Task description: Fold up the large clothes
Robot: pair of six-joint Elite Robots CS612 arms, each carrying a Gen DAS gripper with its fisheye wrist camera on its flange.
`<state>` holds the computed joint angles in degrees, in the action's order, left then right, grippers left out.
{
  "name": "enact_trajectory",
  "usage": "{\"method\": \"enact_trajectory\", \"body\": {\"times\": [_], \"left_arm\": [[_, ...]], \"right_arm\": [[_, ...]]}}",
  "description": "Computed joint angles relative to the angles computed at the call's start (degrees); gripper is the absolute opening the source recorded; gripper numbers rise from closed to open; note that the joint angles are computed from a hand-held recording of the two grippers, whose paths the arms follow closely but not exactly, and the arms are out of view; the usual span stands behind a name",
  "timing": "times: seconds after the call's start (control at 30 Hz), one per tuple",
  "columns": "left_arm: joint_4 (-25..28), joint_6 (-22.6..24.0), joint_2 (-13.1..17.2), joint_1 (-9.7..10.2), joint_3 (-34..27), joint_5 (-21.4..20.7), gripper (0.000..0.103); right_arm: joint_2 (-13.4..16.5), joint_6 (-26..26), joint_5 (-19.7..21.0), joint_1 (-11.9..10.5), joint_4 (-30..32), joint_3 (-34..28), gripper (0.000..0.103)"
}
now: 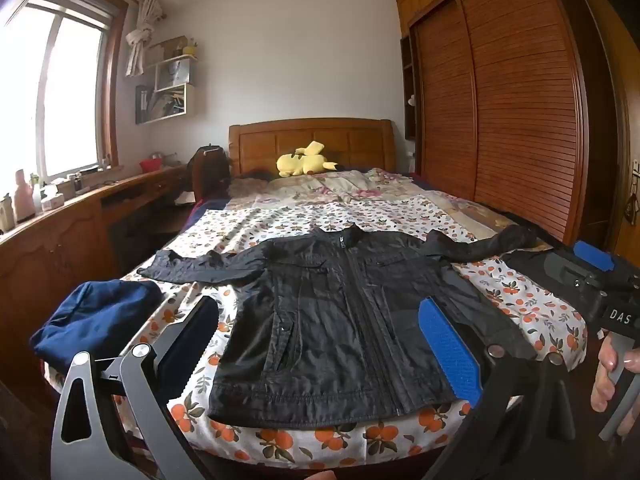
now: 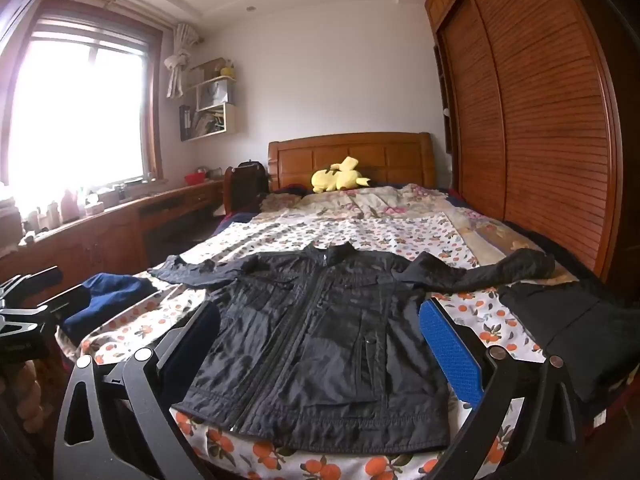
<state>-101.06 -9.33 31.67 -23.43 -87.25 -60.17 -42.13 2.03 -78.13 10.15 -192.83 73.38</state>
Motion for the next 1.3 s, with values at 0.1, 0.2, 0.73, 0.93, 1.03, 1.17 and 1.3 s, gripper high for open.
{"method": "enact_trajectory", "body": {"times": [0.1,0.2,0.73,0.93,1.03,1.17,1.3], "left_arm": [[-0.1,0.1,0.0,-0.03,0.0,0.2,0.101],[0.0,0.1,0.0,-0.02,0.0,0.1,0.101],[-0.8,0.6,0.0,-0.72,-0.5,1.2,0.101],[-0.9,0.7,0.0,-0.81,-0.6,1.3,0.101],[-1.0,0.7,0.0,-0.86,-0.7,1.3,0.101],[-1.0,0.7,0.1,-0.87,-0.8,1.4,0.101],[-1.0,0.7,0.1,-0.84,-0.8,1.3,0.101]], "right_arm": [[0.1,0.1,-0.1,0.0,-0.2,-0.1,0.097],[0.1,0.1,-0.1,0.0,-0.4,0.0,0.097],[-0.3,-0.2,-0.1,0.0,0.0,0.3,0.097],[-0.4,-0.2,-0.1,0.0,-0.4,0.6,0.097],[-0.4,-0.2,-0.1,0.0,-0.3,0.6,0.097],[-0.4,-0.2,-0.2,0.1,-0.3,0.6,0.097],[-0.4,-0.2,-0.2,0.1,-0.3,0.5,0.097]]}}
